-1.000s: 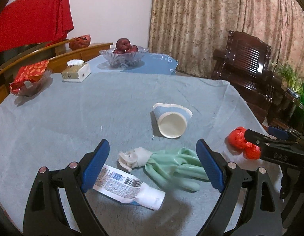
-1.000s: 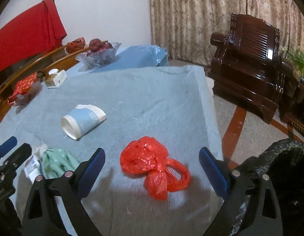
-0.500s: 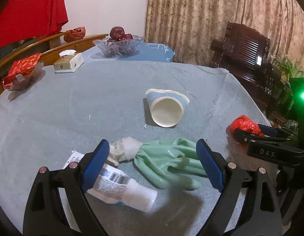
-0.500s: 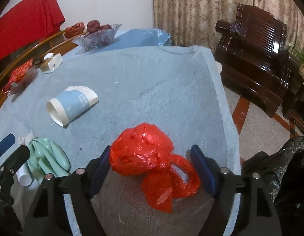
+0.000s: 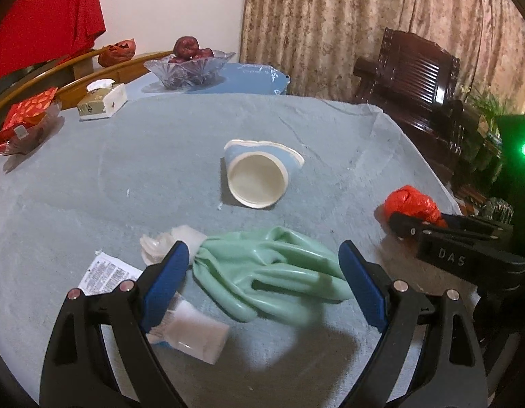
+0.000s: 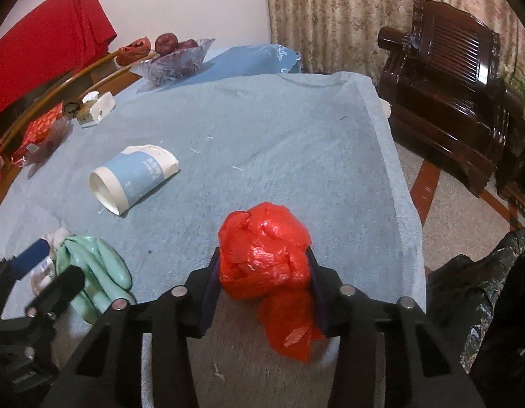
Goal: Collect trash
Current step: 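Grasp the red plastic bag with the right gripper while the left gripper grasps the green gloves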
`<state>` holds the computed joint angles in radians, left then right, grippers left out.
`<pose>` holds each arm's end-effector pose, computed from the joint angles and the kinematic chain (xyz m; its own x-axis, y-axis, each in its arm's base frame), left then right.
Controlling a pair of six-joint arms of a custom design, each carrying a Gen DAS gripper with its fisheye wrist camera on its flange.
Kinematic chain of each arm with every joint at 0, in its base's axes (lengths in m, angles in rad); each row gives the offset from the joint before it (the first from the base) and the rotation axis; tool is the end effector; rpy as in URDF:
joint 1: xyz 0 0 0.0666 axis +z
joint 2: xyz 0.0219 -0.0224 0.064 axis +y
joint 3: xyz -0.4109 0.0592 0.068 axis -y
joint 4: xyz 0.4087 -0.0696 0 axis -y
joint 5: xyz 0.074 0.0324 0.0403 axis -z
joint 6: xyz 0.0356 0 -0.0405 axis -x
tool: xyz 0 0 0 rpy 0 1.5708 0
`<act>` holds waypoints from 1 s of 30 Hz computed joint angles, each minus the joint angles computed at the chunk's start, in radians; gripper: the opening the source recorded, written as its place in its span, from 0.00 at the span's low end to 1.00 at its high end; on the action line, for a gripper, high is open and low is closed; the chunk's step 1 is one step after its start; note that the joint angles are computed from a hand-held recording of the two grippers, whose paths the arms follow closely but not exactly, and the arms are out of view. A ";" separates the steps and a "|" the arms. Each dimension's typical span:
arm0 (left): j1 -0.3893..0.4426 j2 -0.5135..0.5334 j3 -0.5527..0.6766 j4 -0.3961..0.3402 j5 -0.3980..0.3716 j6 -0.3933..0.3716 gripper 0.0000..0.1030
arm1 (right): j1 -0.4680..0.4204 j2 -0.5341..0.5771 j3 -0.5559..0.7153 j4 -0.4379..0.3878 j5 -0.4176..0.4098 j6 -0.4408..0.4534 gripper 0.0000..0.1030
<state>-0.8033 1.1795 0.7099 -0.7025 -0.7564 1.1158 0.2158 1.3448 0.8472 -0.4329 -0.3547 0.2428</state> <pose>0.2472 -0.2216 0.2593 -0.5852 -0.3344 -0.7387 -0.4261 0.9019 -0.0708 0.4069 0.1015 0.2650 -0.6633 -0.3762 -0.6469 -0.5800 0.8047 0.1267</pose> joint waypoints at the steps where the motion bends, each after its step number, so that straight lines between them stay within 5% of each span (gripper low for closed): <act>1: 0.006 0.004 0.003 -0.003 0.009 -0.006 0.85 | 0.000 -0.001 0.000 0.000 -0.001 -0.001 0.43; 12: 0.044 0.026 0.005 0.004 0.100 -0.006 0.83 | -0.004 -0.003 -0.006 0.010 -0.025 -0.012 0.43; 21: 0.055 0.022 0.000 -0.006 0.114 0.028 0.53 | -0.008 -0.021 -0.009 0.008 -0.034 -0.014 0.43; 25: 0.056 -0.003 -0.016 -0.012 0.099 0.078 0.29 | -0.010 -0.046 -0.016 0.003 -0.046 -0.002 0.43; 30: 0.036 -0.036 -0.018 -0.017 0.049 0.075 0.21 | -0.014 -0.087 -0.026 -0.003 -0.075 0.014 0.43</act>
<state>-0.7677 1.1435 0.6923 -0.7193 -0.7077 1.1906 0.2017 1.2580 0.8212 -0.4359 -0.4296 0.2572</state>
